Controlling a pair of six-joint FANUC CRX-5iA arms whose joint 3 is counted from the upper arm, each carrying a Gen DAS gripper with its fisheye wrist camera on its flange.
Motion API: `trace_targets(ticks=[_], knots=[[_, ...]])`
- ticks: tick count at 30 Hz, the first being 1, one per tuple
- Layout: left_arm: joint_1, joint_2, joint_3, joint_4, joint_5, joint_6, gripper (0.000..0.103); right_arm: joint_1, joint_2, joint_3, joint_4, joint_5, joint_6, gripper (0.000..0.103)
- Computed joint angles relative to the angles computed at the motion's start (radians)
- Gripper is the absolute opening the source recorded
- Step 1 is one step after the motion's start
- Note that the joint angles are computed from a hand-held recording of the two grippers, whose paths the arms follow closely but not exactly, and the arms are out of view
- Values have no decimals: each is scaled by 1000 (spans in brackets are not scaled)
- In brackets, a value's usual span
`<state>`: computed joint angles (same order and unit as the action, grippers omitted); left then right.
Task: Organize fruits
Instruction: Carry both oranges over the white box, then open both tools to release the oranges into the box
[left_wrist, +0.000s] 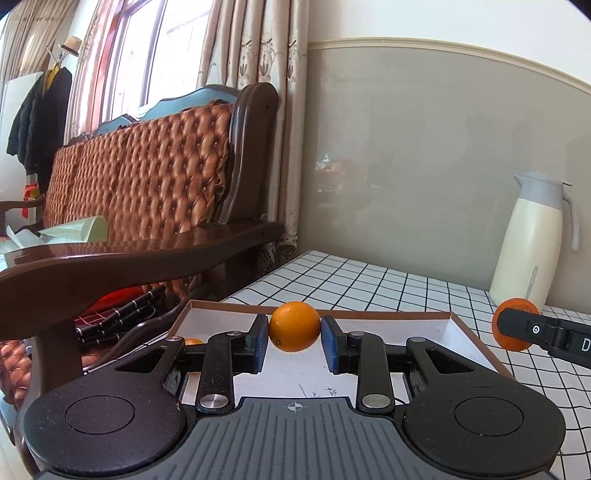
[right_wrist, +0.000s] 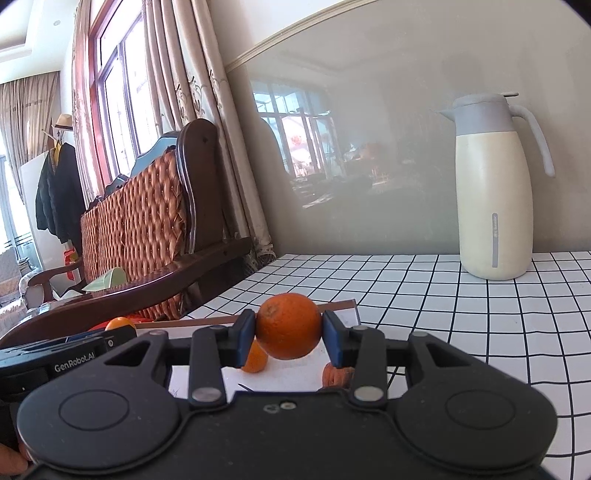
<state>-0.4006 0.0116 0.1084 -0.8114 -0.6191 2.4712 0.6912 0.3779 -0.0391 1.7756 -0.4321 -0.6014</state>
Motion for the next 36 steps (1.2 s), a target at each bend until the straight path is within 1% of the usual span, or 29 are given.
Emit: trace_targets(ticks=[4, 6, 11, 18, 21, 26, 28, 32, 36], knots=[[0, 6, 5, -25, -17, 23, 31, 5, 19, 27, -20, -10, 39, 31], [9, 8, 4, -20, -16, 22, 31, 9, 28, 36, -39, -19, 57, 31], [9, 16, 16, -58, -40, 54, 31, 19, 53, 63, -112, -32, 115, 31], [25, 31, 28, -48, -42, 40, 31, 33, 91, 119, -193, -52, 208, 31], [43, 33, 28, -13, -38, 23, 31, 41, 117, 164, -267, -61, 286, 31], [61, 41, 34, 13, -31, 5, 31, 55, 151, 223, -381, -81, 396, 31], [67, 43, 35, 26, -27, -7, 31, 65, 164, 251, -446, -97, 470, 31], [90, 64, 51, 83, -20, -58, 31, 76, 183, 295, -555, -117, 575, 31], [101, 91, 79, 111, -29, -82, 31, 85, 204, 342, -641, -142, 662, 31]])
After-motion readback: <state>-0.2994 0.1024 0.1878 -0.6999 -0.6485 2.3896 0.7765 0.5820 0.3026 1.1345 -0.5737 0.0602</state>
